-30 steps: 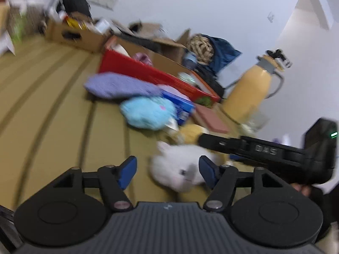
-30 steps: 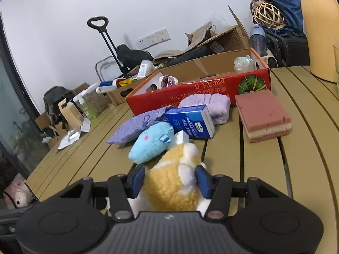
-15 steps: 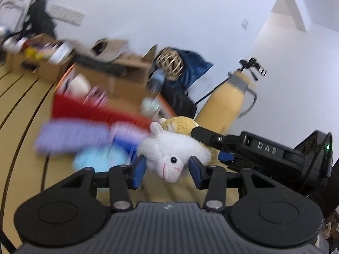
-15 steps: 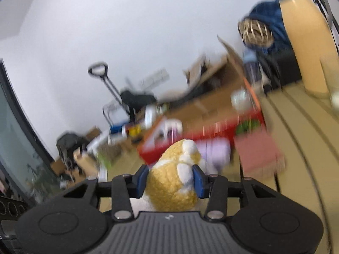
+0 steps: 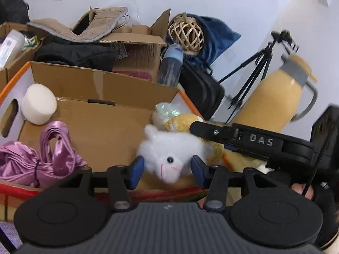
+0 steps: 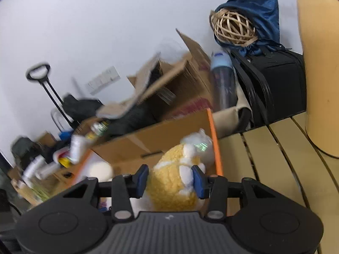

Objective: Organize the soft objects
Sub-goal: 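Carry the plush dog into the red box and open the right gripper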

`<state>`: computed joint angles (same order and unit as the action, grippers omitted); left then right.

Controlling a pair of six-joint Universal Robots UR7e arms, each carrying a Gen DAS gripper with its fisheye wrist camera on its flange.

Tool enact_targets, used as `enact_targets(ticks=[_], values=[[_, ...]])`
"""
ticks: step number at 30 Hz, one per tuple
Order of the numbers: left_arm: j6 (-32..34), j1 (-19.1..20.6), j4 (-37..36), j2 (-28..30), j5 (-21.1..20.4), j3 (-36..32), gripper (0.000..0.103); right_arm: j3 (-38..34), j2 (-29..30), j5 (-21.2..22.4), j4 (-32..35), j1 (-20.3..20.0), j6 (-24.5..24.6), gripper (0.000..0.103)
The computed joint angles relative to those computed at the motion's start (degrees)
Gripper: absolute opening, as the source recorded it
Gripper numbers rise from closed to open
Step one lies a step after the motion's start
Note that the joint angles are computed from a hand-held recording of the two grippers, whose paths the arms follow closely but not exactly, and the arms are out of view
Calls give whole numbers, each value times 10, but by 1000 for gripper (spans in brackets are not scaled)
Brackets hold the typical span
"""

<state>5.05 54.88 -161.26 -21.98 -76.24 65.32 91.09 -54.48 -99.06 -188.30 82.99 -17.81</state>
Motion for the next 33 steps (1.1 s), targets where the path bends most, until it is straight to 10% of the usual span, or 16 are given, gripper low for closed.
enact_targets(ticks=[8, 24, 33], values=[[55, -14, -72, -72, 38, 96, 56, -6, 44, -149, -83, 38, -146, 42], [114, -99, -255, -336, 155, 416, 75, 246, -163, -149, -234, 154, -218, 71], [64, -197, -446, -500, 236, 722, 84, 513, -196, -108, -483, 188, -250, 85]])
